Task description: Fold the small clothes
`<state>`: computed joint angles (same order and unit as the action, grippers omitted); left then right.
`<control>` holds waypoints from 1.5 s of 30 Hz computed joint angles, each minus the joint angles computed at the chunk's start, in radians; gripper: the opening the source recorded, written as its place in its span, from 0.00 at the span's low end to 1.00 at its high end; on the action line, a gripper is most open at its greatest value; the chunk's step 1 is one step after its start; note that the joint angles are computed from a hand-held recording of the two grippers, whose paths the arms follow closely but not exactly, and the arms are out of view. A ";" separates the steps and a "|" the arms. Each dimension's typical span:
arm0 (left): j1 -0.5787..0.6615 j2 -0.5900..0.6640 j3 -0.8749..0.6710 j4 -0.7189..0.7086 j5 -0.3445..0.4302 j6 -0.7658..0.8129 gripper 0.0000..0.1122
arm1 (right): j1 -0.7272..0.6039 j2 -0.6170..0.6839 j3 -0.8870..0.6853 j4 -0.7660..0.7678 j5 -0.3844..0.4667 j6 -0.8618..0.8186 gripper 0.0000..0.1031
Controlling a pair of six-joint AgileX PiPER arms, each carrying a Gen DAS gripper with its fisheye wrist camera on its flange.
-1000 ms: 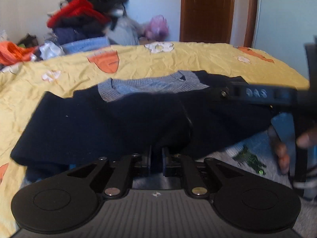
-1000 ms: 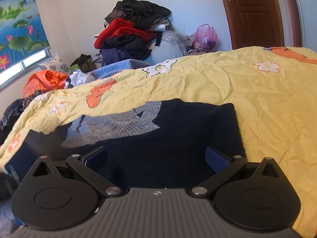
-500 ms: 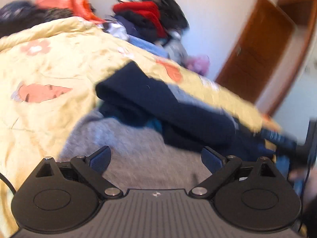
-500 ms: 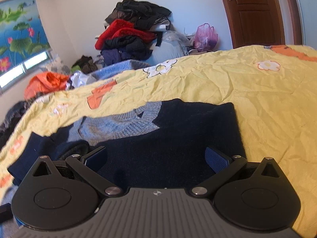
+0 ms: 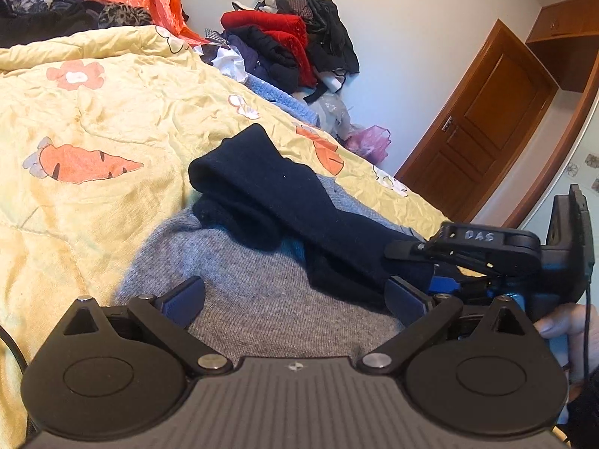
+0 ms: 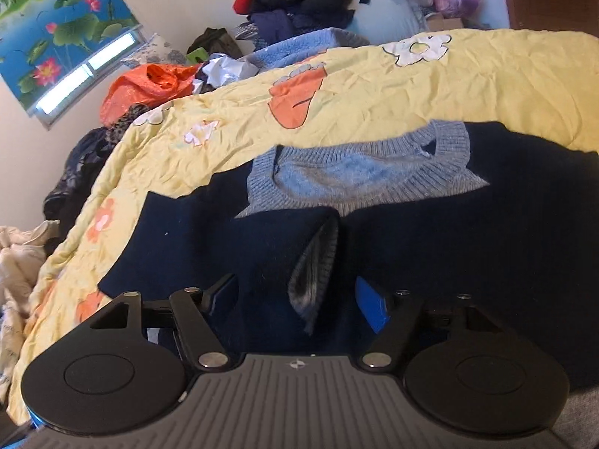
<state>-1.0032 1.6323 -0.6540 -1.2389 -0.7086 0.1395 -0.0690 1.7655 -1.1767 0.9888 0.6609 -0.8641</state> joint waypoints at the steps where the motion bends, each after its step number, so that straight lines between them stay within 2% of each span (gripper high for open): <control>1: 0.005 -0.003 0.005 0.012 0.002 -0.012 0.92 | 0.015 -0.007 0.003 -0.021 -0.022 0.009 0.51; 2: 0.011 -0.003 0.006 0.024 0.005 -0.021 0.92 | 0.017 -0.010 0.006 -0.029 -0.035 -0.011 0.22; 3: 0.012 -0.003 0.009 0.030 0.005 -0.029 0.92 | 0.010 -0.004 -0.007 -0.027 -0.010 -0.022 0.15; 6: 0.018 -0.005 0.016 0.045 0.007 -0.043 0.92 | -0.025 -0.026 -0.011 0.066 0.010 -0.143 0.14; 8: 0.018 -0.004 0.016 0.049 0.007 -0.048 0.92 | -0.038 -0.053 -0.044 0.073 0.015 -0.186 0.14; 10: 0.018 -0.004 0.017 0.050 0.006 -0.049 0.92 | -0.073 -0.076 -0.099 0.072 0.056 -0.207 0.14; 15: 0.017 -0.005 0.016 0.046 0.006 -0.046 0.92 | -0.211 -0.037 -0.292 -0.084 0.219 -0.111 0.14; 19: 0.017 -0.006 0.013 0.039 0.008 -0.036 0.92 | -0.293 0.002 -0.270 -0.185 0.196 -0.094 0.14; 23: 0.014 -0.005 0.008 0.022 0.008 -0.015 0.92 | -0.343 0.023 -0.162 -0.143 0.122 -0.168 0.14; 28: 0.013 -0.005 0.002 0.006 0.010 0.006 0.92 | -0.364 0.049 -0.105 -0.103 0.096 -0.224 0.14; 29: 0.013 -0.005 0.002 0.006 0.010 0.006 0.92 | -0.365 0.055 -0.105 -0.089 0.096 -0.232 0.16; 31: 0.013 -0.006 0.002 0.005 0.010 0.008 0.92 | -0.375 0.059 -0.092 -0.036 0.094 -0.251 0.24; 32: 0.013 -0.006 0.001 0.004 0.010 0.010 0.92 | -0.390 0.059 -0.080 0.017 0.090 -0.287 0.39; 33: 0.010 -0.003 -0.003 -0.004 0.010 0.017 0.92 | -0.395 0.038 -0.035 0.111 0.045 -0.357 0.53; 34: 0.011 -0.004 -0.002 -0.005 0.010 0.020 0.92 | -0.390 -0.013 0.028 0.211 -0.039 -0.433 0.55; 35: 0.009 -0.003 -0.005 -0.010 0.010 0.024 0.92 | -0.396 -0.076 0.093 0.311 -0.084 -0.529 0.54; 36: 0.009 -0.003 -0.006 -0.011 0.009 0.026 0.92 | -0.398 -0.125 0.150 0.411 -0.090 -0.627 0.54; 38: 0.008 -0.002 -0.011 -0.023 0.011 0.042 0.92 | -0.374 -0.151 0.225 0.538 -0.029 -0.783 0.54; 40: 0.004 0.002 -0.033 -0.079 0.019 0.120 0.92 | -0.285 -0.171 0.269 0.535 -0.089 -0.855 0.54; 42: -0.007 0.014 -0.084 -0.201 0.030 0.296 0.92 | -0.193 -0.152 0.286 0.541 -0.186 -0.918 0.59; 44: -0.018 0.034 -0.141 -0.331 0.027 0.487 0.92 | -0.136 -0.095 0.276 0.551 -0.288 -0.911 0.63; 45: -0.023 0.044 -0.165 -0.382 0.020 0.558 0.92 | -0.132 -0.089 0.288 0.616 -0.296 -0.967 0.67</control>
